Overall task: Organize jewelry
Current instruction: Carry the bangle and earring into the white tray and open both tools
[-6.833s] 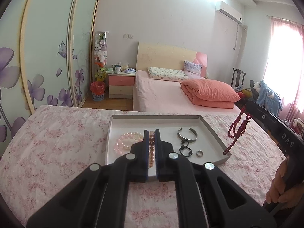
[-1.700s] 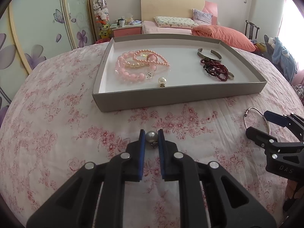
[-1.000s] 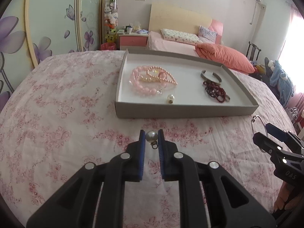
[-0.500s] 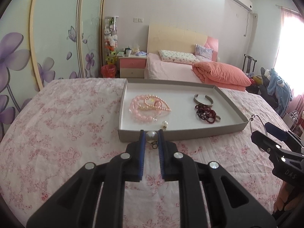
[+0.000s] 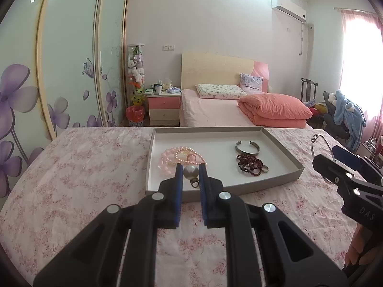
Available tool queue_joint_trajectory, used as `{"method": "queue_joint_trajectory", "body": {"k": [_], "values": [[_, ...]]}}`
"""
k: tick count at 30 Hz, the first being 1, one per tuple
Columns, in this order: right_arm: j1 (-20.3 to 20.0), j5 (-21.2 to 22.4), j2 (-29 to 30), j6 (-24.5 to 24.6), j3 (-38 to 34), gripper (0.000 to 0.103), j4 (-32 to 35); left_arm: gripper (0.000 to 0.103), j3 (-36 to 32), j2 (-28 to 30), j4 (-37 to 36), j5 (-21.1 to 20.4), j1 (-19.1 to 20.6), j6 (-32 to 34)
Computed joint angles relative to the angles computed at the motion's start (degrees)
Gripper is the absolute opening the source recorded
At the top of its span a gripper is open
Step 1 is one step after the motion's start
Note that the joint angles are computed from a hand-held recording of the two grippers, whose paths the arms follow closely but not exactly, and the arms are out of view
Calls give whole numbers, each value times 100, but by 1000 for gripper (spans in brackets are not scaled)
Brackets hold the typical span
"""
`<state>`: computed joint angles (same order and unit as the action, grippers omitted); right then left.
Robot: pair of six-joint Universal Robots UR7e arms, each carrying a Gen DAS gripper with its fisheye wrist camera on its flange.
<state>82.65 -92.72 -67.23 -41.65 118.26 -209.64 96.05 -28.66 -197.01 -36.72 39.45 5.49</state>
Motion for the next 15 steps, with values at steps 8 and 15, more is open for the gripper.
{"method": "queue_joint_trajectory", "body": {"k": [8, 15], "values": [[45, 73, 104, 56, -204, 73, -196, 14, -237, 166, -282, 22, -17, 420], [92, 89, 222, 35, -400, 73, -243, 14, -540, 299, -363, 7, 45, 726]]}}
